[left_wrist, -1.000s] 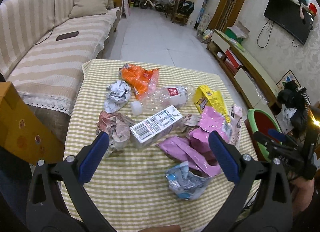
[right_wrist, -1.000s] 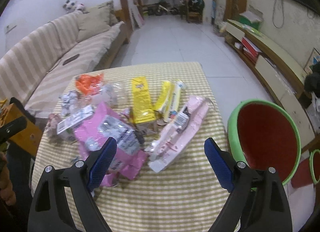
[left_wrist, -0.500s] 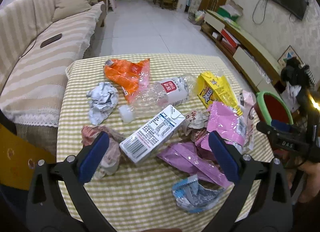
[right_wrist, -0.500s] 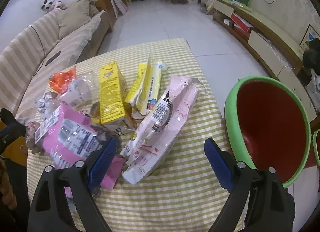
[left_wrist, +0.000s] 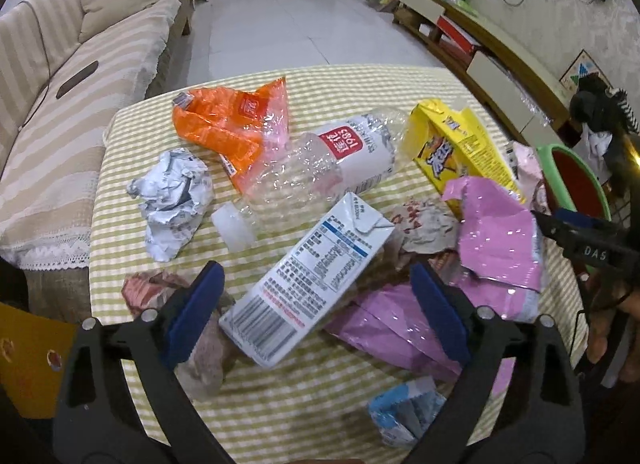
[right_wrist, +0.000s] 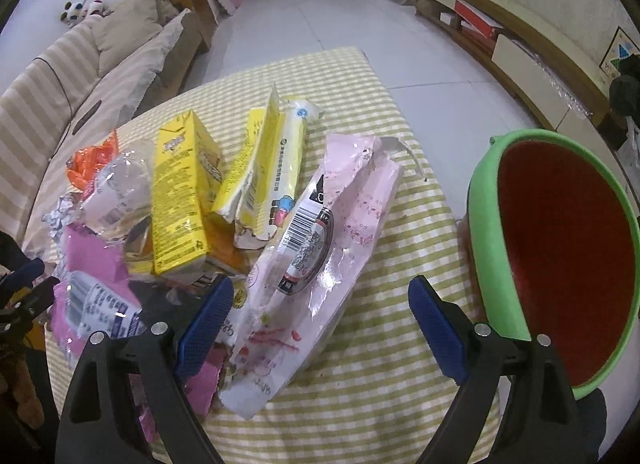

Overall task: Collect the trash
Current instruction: 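Grasp the white milk carton with the left tool while the right tool grasps the pink-white bag, then carry the carton and bag over the red bucket and release both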

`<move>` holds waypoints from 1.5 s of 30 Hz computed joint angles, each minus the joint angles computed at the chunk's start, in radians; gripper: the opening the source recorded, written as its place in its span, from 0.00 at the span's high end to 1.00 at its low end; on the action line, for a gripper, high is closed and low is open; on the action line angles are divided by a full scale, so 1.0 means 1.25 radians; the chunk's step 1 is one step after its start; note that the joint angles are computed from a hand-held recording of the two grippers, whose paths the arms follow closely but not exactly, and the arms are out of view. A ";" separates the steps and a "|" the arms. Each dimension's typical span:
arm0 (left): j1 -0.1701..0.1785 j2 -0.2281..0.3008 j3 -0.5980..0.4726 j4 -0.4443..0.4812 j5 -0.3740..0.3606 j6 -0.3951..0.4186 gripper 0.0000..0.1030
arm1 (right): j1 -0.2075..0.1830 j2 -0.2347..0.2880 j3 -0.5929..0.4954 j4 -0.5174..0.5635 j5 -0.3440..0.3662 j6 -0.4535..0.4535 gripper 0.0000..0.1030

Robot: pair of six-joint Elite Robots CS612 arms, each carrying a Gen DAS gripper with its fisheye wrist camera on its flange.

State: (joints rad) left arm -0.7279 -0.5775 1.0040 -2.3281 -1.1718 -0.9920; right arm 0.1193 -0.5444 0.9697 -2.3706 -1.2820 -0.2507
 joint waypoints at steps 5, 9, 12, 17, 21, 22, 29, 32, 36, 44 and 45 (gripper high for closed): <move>0.009 0.018 -0.026 0.035 -0.034 0.019 0.25 | 0.003 0.015 -0.024 0.027 -0.008 0.001 0.17; 0.012 0.029 -0.042 0.053 -0.040 0.031 0.32 | 0.006 0.024 -0.041 0.047 -0.011 -0.009 0.21; 0.011 0.033 -0.048 0.055 -0.038 0.048 0.38 | 0.009 0.028 -0.047 0.057 -0.017 -0.015 0.31; 0.010 0.040 -0.063 0.051 -0.048 0.068 0.53 | 0.004 0.028 -0.047 0.060 0.000 -0.009 0.37; 0.008 0.041 -0.069 0.064 -0.042 0.064 0.62 | -0.001 0.022 -0.042 0.058 0.007 -0.015 0.48; 0.007 0.040 -0.070 0.068 -0.038 0.062 0.62 | -0.002 0.020 -0.038 0.053 0.006 -0.017 0.52; 0.000 0.011 -0.030 0.019 0.011 0.036 0.63 | -0.008 0.002 -0.015 0.018 0.019 -0.029 0.64; -0.006 0.000 -0.019 0.006 0.037 0.013 0.63 | -0.008 -0.016 0.015 -0.020 0.023 -0.034 0.65; -0.018 -0.015 -0.009 0.002 0.079 -0.009 0.63 | -0.009 -0.037 0.043 -0.058 0.030 -0.040 0.65; -0.039 -0.047 0.005 -0.004 0.153 -0.037 0.63 | -0.016 -0.087 0.103 -0.128 0.069 -0.047 0.65; -0.043 -0.051 0.007 -0.003 0.161 -0.039 0.63 | -0.015 -0.091 0.105 -0.133 0.072 -0.046 0.65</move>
